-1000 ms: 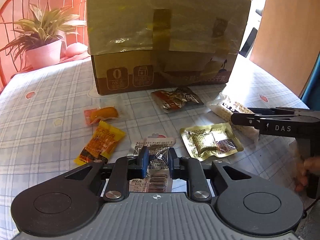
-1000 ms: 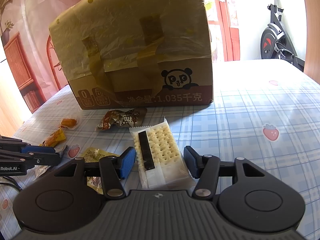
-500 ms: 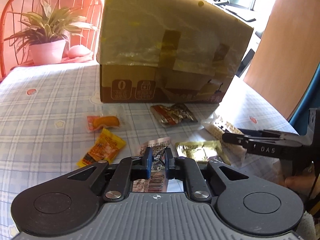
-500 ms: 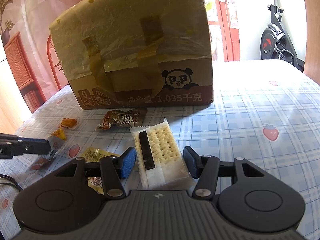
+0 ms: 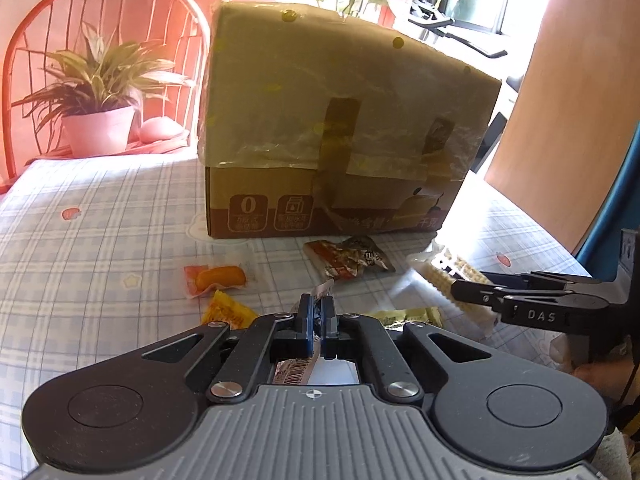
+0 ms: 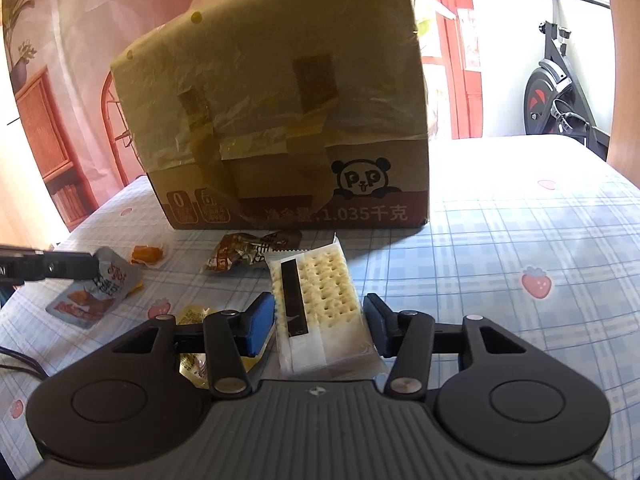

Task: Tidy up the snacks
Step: 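Carry the clear packet and cracker pack over the box and release both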

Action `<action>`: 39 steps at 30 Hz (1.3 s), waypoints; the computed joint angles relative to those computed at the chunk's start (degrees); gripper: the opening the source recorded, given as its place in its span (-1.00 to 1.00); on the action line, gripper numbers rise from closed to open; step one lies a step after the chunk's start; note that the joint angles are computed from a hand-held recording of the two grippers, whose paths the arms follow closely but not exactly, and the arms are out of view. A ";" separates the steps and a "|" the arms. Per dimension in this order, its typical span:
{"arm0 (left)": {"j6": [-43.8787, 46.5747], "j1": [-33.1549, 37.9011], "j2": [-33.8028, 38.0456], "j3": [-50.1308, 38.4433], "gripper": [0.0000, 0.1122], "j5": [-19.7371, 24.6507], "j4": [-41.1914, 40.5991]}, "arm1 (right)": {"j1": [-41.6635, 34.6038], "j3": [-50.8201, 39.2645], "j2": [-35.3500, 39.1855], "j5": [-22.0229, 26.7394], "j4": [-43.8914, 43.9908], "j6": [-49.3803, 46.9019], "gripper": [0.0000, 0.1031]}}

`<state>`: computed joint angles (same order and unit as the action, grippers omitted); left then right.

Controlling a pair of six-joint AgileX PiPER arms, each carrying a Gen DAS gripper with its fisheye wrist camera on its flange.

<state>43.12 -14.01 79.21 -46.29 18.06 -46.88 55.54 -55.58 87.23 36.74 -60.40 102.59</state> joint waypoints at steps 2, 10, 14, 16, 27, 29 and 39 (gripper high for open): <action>0.58 0.24 -0.43 0.21 -0.93 0.19 -0.69 | 0.18 -0.04 -0.37 0.32 0.05 0.05 0.00; 5.01 1.85 -2.25 -1.18 -0.93 1.54 -5.44 | 1.12 -2.15 -1.31 2.52 -1.34 -0.01 0.00; 7.79 2.72 -3.92 -3.35 -0.93 2.52 -8.21 | 1.01 -4.26 -2.47 3.86 -3.01 -1.57 0.00; 9.54 2.85 -4.73 -4.59 -0.93 2.71 -10.23 | 0.77 -5.62 -3.17 4.43 -3.90 -2.66 0.00; 17.16 2.57 -1.65 -19.12 -0.93 6.77 -20.17 | -1.49 -18.90 -3.32 5.61 -4.40 -14.17 0.00; 17.09 2.35 0.26 -22.81 -0.93 7.66 -20.94 | -2.49 -22.03 -2.87 5.07 -3.20 -17.36 0.00; -1.99 -0.50 20.53 -49.85 -0.93 12.48 -12.81 | -13.06 -40.59 6.74 5.28 8.95 -37.27 0.00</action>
<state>41.13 -14.51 99.74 -96.14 30.54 -59.69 42.49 -96.17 93.98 42.03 -51.45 65.32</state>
